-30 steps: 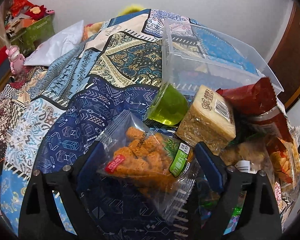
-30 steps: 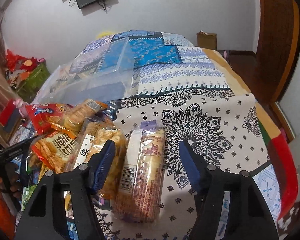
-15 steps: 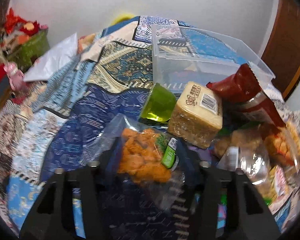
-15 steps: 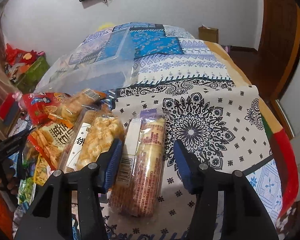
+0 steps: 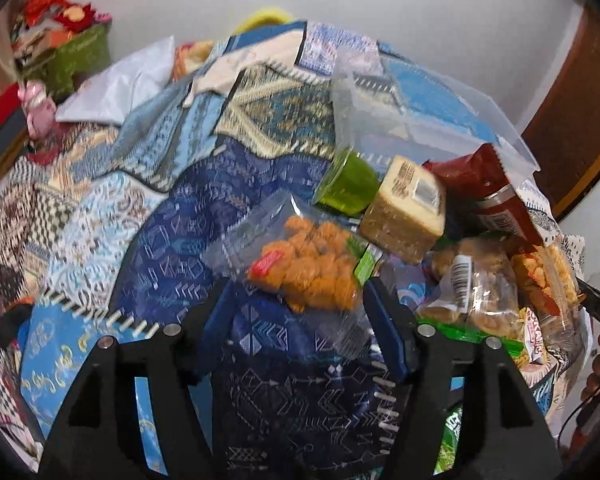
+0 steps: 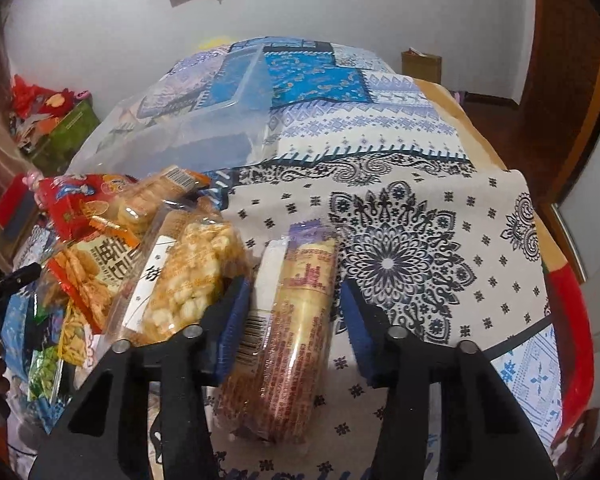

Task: Organize snacks
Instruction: 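Grasp the orange puffed snack bag with the left gripper while the right gripper grasps a wafer roll pack, then carry both snacks over the clear box and release them inside with both grippers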

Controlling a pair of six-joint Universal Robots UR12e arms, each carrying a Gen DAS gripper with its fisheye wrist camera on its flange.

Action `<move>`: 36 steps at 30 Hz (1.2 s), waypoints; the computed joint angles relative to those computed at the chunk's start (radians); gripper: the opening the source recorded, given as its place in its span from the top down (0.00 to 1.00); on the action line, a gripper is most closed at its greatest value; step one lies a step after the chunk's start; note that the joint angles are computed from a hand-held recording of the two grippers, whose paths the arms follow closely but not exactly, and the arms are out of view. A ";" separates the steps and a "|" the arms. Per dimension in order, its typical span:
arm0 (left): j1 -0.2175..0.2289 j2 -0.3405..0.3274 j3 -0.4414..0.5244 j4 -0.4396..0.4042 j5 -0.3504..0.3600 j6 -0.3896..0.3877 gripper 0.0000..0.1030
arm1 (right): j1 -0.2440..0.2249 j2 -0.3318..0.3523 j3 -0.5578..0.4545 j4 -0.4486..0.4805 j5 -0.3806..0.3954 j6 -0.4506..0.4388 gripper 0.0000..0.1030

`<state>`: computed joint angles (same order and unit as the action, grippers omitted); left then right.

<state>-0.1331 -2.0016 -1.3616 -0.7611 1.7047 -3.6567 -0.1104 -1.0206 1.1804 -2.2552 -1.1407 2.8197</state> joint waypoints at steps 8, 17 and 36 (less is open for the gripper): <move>0.018 -0.041 0.071 -0.064 -0.090 -0.063 0.25 | 0.000 -0.007 0.021 -0.038 -0.003 -0.017 0.61; 0.023 -0.095 0.137 -0.128 -0.061 -0.144 0.16 | -0.006 -0.011 0.032 -0.050 0.021 -0.017 0.61; -0.020 -0.019 0.049 -0.023 0.131 -0.025 0.50 | -0.008 -0.021 0.031 -0.091 0.037 -0.002 0.79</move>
<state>-0.1528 -2.0202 -1.3123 -0.7839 1.8358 -3.6821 -0.1184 -1.0414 1.2110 -2.3457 -1.1033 2.8178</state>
